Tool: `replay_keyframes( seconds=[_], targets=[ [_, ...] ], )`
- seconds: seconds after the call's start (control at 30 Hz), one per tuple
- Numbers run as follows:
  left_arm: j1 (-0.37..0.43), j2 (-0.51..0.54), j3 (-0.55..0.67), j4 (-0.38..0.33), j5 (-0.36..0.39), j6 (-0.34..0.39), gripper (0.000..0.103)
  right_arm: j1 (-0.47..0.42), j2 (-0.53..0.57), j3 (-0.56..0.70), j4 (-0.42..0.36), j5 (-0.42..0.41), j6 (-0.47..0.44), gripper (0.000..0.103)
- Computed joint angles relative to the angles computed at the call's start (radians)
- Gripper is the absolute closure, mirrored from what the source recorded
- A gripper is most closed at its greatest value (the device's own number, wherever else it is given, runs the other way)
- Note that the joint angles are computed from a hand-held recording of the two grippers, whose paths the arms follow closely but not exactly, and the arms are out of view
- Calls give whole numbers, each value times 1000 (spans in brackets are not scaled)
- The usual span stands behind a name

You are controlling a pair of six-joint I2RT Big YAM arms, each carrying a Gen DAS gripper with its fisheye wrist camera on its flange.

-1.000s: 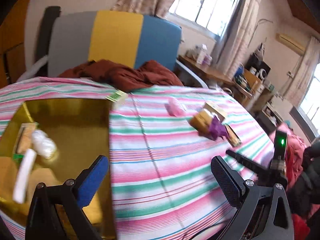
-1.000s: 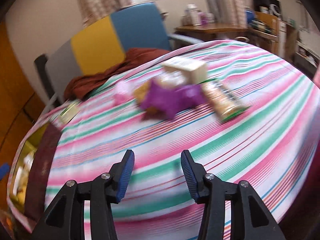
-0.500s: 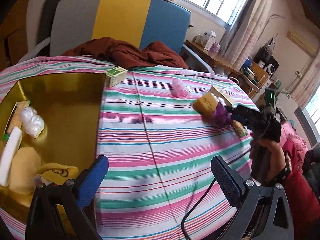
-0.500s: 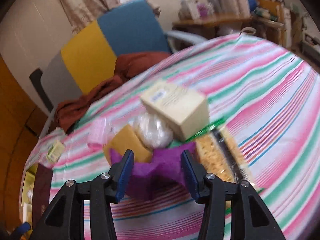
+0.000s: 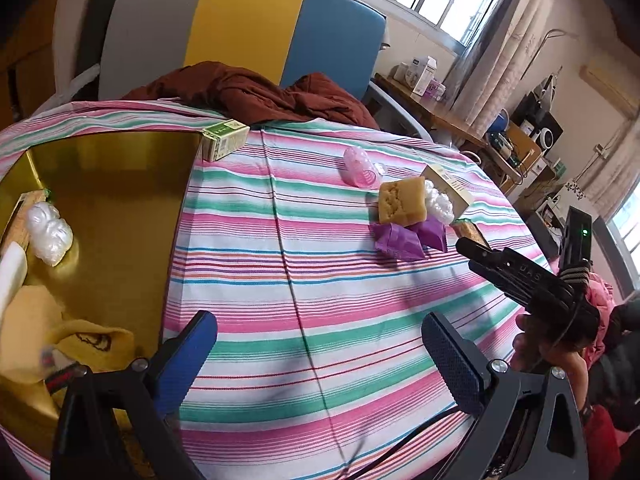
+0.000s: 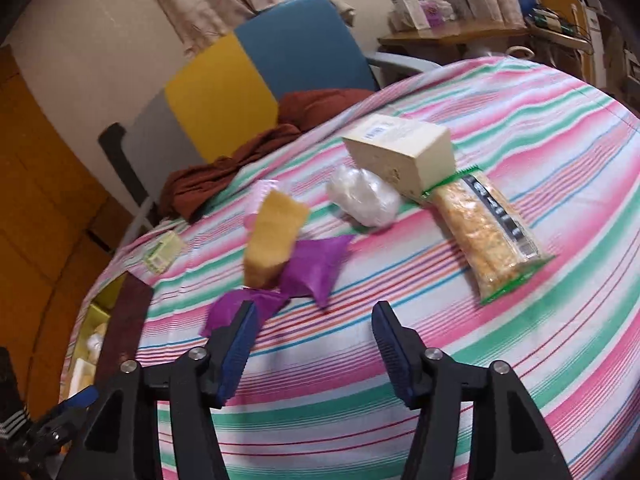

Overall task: Organize objects
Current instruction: 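Move the right tool back and grasp a purple packet, then grasp a second purple packet with the left tool while the right tool holds its packet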

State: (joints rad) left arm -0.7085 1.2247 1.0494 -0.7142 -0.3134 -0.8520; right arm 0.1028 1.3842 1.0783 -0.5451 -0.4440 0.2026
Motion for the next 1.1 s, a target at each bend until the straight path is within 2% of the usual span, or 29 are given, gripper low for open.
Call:
replay_keyframes(
  seconds=[0.13,0.27,0.37,0.47,0.5,0.53,0.67,0.73,0.83,0.97,1.07,1.1],
  targets=[
    [2,12,16,-16,-10,1,0,31,38,42,13,35,37,43],
    [10,6,14,-21,-22,9,0,85,120,128,-39,146,-27,43],
    [22,14,17,-27,-18,6,0,113,162,165,-64,187,-72,43],
    [35,38,34,-26,-4,5,0,129,167,150,-41,220,-109,44],
    [37,49,41,-23,2,11,0,128,160,141,-30,215,-117,55],
    [38,62,51,-21,4,17,0,123,152,132,-23,193,-119,59],
    [44,126,98,11,26,67,0,102,108,86,12,195,-90,62],
    [47,162,122,37,41,98,0,86,86,56,33,189,-60,69],
    [53,235,178,57,70,156,0,55,40,-8,78,172,-9,69],
    [66,334,263,54,115,193,0,20,-5,-81,156,135,52,69],
    [71,380,296,76,112,226,1,14,-13,-97,180,128,65,69],
    [72,390,302,81,105,241,5,13,-13,-98,184,127,66,69]
  ],
)
